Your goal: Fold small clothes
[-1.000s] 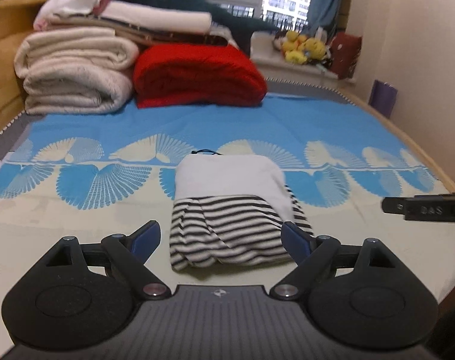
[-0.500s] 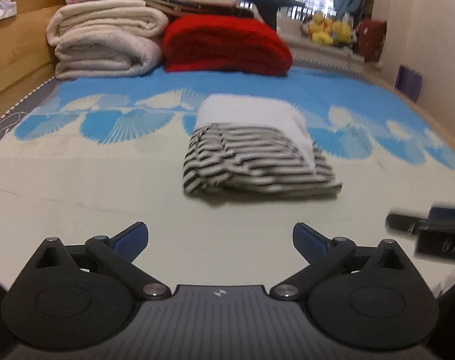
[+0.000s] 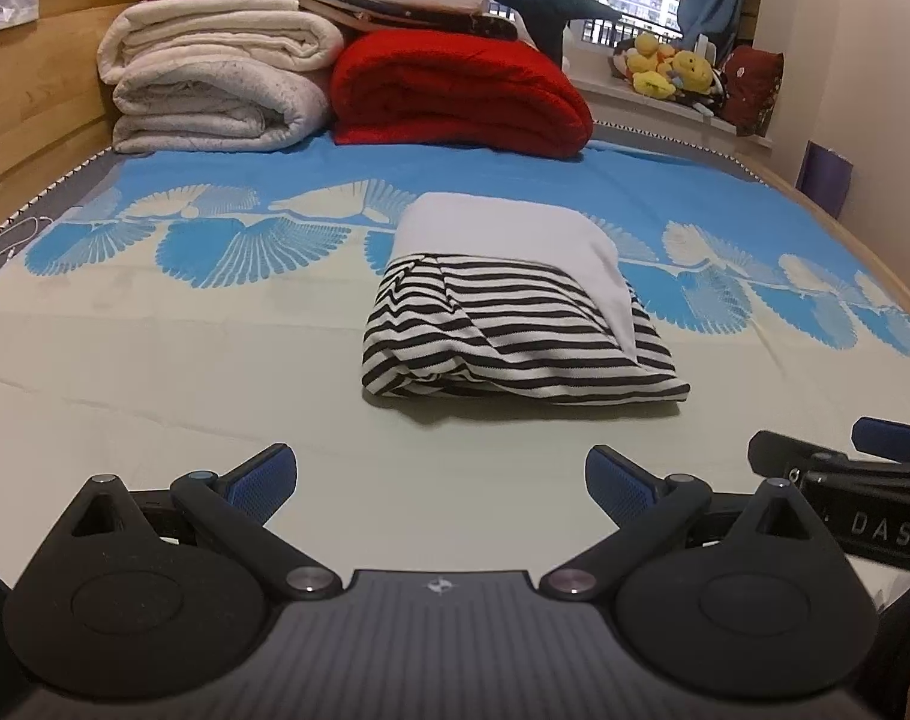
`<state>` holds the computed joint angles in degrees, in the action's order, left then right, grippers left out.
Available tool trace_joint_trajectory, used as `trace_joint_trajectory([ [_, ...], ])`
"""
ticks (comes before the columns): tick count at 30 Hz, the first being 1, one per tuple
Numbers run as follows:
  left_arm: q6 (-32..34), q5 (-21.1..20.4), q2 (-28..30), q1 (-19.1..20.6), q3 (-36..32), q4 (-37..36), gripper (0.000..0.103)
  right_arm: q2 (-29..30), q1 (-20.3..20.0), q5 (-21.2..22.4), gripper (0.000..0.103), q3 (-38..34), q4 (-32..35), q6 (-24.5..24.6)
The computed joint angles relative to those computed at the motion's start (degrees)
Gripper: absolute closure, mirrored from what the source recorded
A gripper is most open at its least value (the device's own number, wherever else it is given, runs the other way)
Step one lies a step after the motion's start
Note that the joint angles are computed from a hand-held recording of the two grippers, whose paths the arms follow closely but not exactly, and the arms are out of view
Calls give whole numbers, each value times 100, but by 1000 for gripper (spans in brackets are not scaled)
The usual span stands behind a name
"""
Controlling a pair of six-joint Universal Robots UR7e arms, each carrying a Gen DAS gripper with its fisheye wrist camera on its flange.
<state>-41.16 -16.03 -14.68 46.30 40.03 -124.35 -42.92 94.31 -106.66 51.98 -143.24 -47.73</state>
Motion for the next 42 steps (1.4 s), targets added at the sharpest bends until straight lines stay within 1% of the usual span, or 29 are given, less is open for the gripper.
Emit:
trace_joint_trajectory([
  [6,-98,32,28,17,-69,171,0,32,39,-128,17,37,12,5],
  [17,-155,-20,42,35,-90,185,1,24,40,-96,17,108,-169,-11],
  [24,-40,-22,78,34,-128,96,1,12,49,-81,17,179,-332,-17],
  [42,49,-22,99,35,-152,24,0,-3,52,-39,17,230,-440,-101],
])
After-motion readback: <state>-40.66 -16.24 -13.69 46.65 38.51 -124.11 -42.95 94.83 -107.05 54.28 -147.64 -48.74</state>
